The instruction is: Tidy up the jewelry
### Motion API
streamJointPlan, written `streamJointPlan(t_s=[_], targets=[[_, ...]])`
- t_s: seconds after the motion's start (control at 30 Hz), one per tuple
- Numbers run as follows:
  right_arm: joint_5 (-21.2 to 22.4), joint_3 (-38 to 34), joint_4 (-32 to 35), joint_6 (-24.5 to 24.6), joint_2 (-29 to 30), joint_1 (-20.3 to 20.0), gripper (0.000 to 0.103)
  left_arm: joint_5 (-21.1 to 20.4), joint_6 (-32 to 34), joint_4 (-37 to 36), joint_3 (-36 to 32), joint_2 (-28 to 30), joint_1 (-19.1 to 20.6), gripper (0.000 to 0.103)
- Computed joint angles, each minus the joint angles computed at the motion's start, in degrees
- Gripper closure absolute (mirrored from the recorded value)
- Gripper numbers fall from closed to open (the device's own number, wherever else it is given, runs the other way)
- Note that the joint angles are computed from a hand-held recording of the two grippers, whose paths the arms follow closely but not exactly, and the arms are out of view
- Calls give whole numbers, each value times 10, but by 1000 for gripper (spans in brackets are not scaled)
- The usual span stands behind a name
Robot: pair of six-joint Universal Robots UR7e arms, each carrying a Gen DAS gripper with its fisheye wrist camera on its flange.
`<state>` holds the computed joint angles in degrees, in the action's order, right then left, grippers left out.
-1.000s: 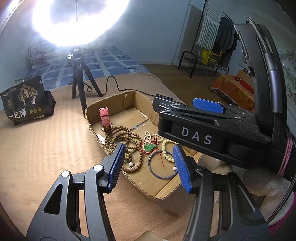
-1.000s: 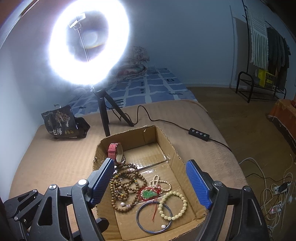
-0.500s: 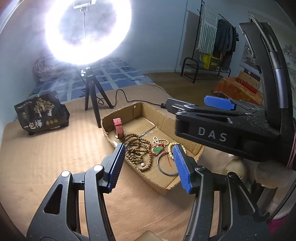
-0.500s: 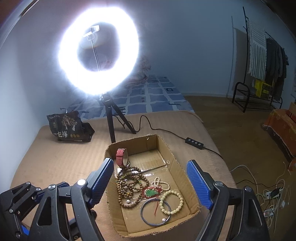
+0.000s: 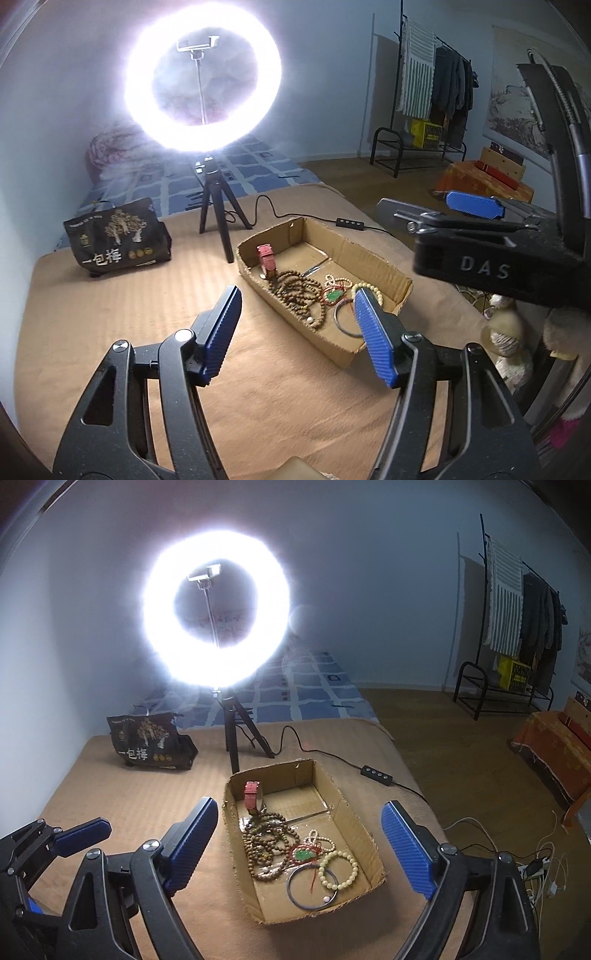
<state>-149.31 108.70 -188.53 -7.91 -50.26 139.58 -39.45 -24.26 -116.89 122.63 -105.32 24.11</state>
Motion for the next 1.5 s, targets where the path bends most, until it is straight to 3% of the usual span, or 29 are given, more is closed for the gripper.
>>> streamJointPlan(t_s=[0.33,0.43,0.83,0.93,1.5], targets=[[-14,27,-3,24,-7,40,2,24,-74,129,-1,-67,-50,33],[-25,34,-10,25,-7,51,0,38,-88,153,3,-83,-68,25],[-51,53,-26,39,-13,63,0,46,-116,222,4,-106,-100,17],[-52,58,-27,39,-15,64,0,53,-134,240,5,-110,-110,1],[-59,57,-17,44,-12,59,0,68,-176,297,-4,-108,-117,0]])
